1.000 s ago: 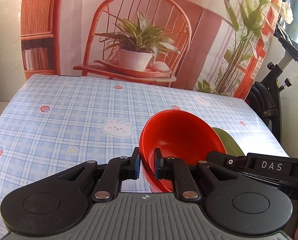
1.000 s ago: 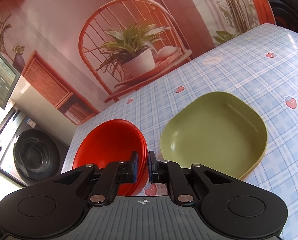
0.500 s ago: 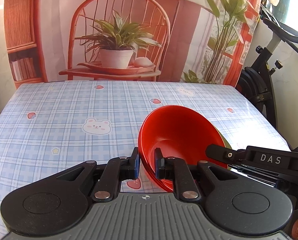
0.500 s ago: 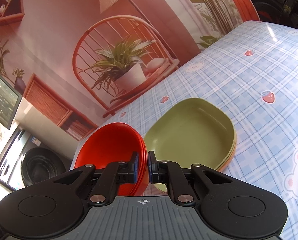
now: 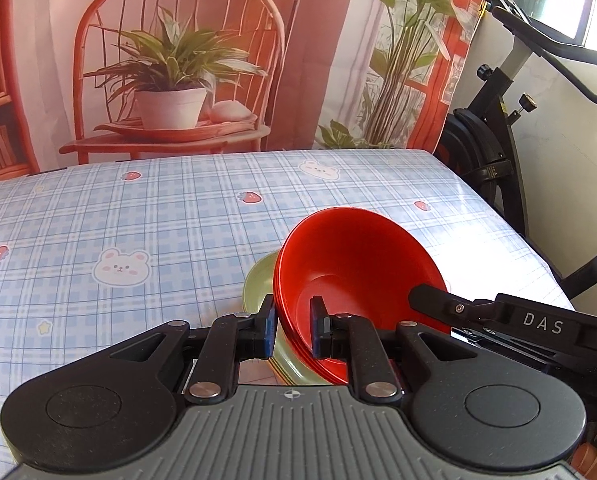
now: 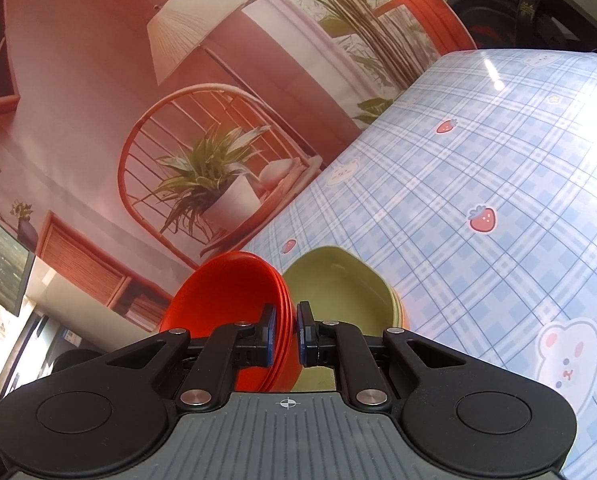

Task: Organize plates and bowls

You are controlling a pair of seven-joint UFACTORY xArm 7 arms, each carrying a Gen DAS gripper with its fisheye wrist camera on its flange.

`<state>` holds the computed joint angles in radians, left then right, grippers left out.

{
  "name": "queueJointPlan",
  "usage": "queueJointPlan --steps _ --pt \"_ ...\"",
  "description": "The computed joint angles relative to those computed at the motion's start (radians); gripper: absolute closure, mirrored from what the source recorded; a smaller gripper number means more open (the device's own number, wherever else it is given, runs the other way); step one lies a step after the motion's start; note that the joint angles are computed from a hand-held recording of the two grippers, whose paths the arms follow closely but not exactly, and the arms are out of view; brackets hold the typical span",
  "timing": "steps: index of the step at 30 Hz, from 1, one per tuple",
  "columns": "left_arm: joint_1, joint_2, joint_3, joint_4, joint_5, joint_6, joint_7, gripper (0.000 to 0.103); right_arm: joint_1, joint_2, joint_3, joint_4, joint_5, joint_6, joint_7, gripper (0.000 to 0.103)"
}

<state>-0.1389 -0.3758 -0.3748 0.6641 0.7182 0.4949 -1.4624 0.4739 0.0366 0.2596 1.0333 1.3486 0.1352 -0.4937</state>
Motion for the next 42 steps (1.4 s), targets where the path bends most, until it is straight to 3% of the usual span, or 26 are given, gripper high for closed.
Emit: queueJointPlan --steps 4,12,15,25,30,38,42 --pt "0.010 0.044 0.018 -0.010 -0.016 -0.071 -0.023 0.087 -0.008 0.014 -0.004 -0.004 0.013 -0.005 -0.017 0.092" --pt "-0.025 0.093 0.051 0.006 -0.042 -0.053 0.029 0.087 -0.025 0.038 0.008 -0.007 0.036 -0.008 -0.043 0.092" --pt "-0.032 0.099 0.056 0.004 -0.050 -0.049 0.031 0.087 -0.026 0.041 0.010 -0.001 0.071 -0.008 -0.090 0.092" --pt "-0.038 0.120 0.061 0.009 -0.013 -0.047 0.003 0.087 -0.027 0.048 0.007 -0.009 0.070 0.000 -0.099 0.092" --pt "-0.035 0.124 0.061 0.010 0.025 -0.057 -0.028 0.086 -0.021 0.053 0.011 -0.001 0.182 -0.032 -0.225 0.093" --pt "-0.036 0.111 0.072 0.001 0.033 -0.056 -0.038 0.086 -0.008 0.065 0.006 0.014 0.224 -0.031 -0.310 0.093" --pt "-0.040 0.110 0.063 0.004 0.030 -0.044 -0.039 0.086 -0.004 0.064 0.003 0.010 0.169 -0.031 -0.253 0.093"
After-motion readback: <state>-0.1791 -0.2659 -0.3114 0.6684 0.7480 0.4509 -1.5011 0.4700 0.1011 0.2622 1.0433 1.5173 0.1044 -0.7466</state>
